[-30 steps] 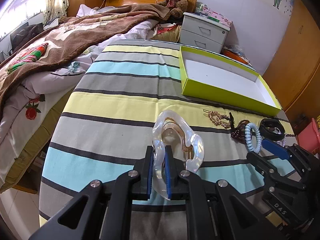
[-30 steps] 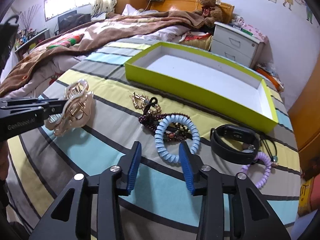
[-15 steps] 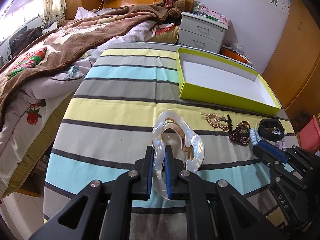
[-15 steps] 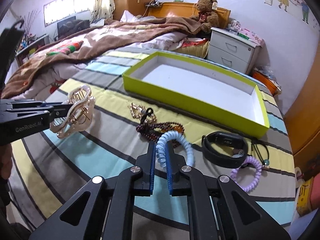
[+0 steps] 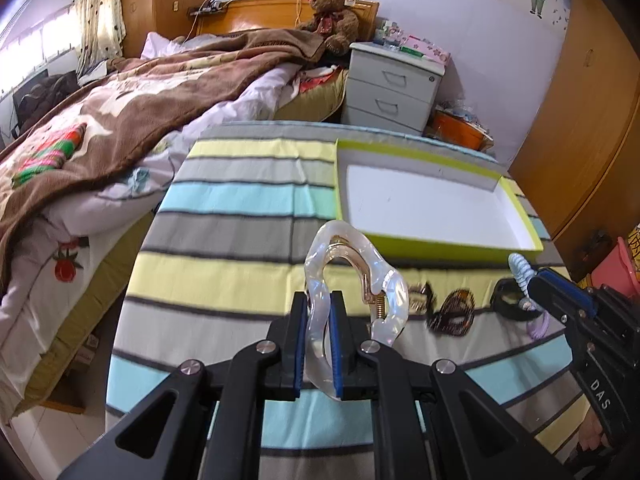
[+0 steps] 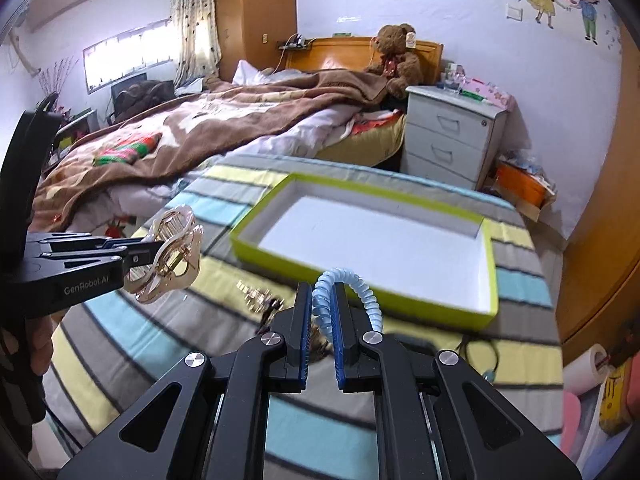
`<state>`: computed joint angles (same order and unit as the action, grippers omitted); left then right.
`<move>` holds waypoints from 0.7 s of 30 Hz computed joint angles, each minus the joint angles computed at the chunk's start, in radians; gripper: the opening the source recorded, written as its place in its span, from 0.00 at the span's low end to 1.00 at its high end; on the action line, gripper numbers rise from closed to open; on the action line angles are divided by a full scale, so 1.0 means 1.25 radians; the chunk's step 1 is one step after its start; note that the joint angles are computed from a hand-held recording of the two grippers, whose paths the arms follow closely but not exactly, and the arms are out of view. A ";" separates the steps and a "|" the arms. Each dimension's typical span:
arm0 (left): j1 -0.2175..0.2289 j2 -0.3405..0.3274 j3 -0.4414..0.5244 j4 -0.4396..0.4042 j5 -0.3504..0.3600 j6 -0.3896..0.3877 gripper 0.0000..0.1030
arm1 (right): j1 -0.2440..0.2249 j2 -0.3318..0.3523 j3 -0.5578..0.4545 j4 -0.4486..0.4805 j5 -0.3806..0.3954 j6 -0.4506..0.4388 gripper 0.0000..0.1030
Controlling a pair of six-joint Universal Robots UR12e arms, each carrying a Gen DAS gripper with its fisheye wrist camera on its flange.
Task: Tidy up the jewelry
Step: 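Carry the clip and the blue coil tie over the green box with both grippers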
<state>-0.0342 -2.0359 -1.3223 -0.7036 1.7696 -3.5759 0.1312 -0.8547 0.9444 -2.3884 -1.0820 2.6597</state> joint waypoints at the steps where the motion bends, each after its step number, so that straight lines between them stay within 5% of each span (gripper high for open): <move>1: 0.001 -0.005 0.011 0.000 -0.004 0.005 0.11 | 0.001 0.009 -0.016 -0.003 -0.006 0.008 0.09; 13: 0.013 -0.088 0.148 -0.042 -0.041 0.035 0.11 | 0.009 0.138 -0.250 0.078 -0.087 0.046 0.09; 21: 0.021 -0.158 0.253 -0.088 -0.078 0.046 0.11 | 0.017 0.270 -0.489 0.223 -0.152 0.032 0.09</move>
